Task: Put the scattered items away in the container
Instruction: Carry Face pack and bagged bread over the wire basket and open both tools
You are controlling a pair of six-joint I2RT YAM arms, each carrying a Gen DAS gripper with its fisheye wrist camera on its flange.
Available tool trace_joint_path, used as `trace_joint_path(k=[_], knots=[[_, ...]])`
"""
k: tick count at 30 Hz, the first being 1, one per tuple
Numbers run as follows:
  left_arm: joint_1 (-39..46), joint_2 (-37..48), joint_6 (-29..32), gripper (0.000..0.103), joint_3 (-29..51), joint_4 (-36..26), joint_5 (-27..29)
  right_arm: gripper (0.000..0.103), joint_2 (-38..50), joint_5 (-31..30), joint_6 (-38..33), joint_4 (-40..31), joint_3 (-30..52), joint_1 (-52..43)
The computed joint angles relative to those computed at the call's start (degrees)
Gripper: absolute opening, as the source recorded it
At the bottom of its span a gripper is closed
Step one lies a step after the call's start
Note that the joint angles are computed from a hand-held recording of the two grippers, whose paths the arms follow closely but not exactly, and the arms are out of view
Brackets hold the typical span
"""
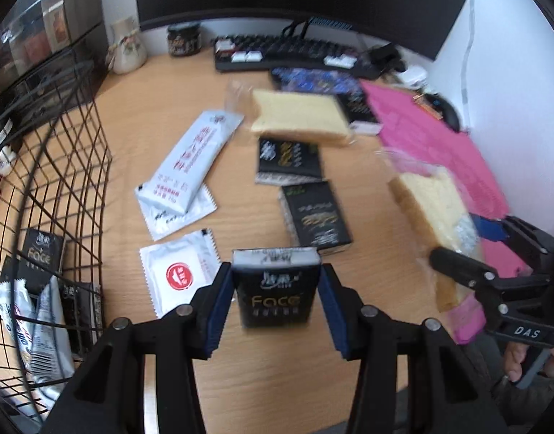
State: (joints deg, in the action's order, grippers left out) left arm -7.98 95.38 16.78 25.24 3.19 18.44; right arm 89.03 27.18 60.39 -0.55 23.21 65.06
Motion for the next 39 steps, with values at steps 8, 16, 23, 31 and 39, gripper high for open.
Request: trace_joint_path(k=[8, 16, 23, 31, 39], knots=[[9.44, -10.29, 4.38, 0.052, 1.02, -7.53, 5.04, 0.069, -4.02, 1.91, -8.52, -6.63, 10.23, 0.75], [22.73, -19.22, 11.05, 0.052, 5.48, -18.18, 11.46, 0.069, 1.57, 0.57, -16.30, -6.52, 22.67, 0.50], [41.50, -14.00, 16.75, 0.051, 15.97, -23.08, 14.74, 0.069, 16.68, -11.69, -27.15, -2.91, 42.66, -2.23], [48.88, -2.48, 18.89, 0.033, 21.15, -20.77, 12.42, 0.071, 36.59, -21.11, -28.04, -7.87, 64.07, -2.31], [47.62, -3.87, 20.01, 0.053, 19.05, -21.48, 12.14, 0.073, 33.49, -17.28, -25.30, -8.07, 60.40, -2.57]])
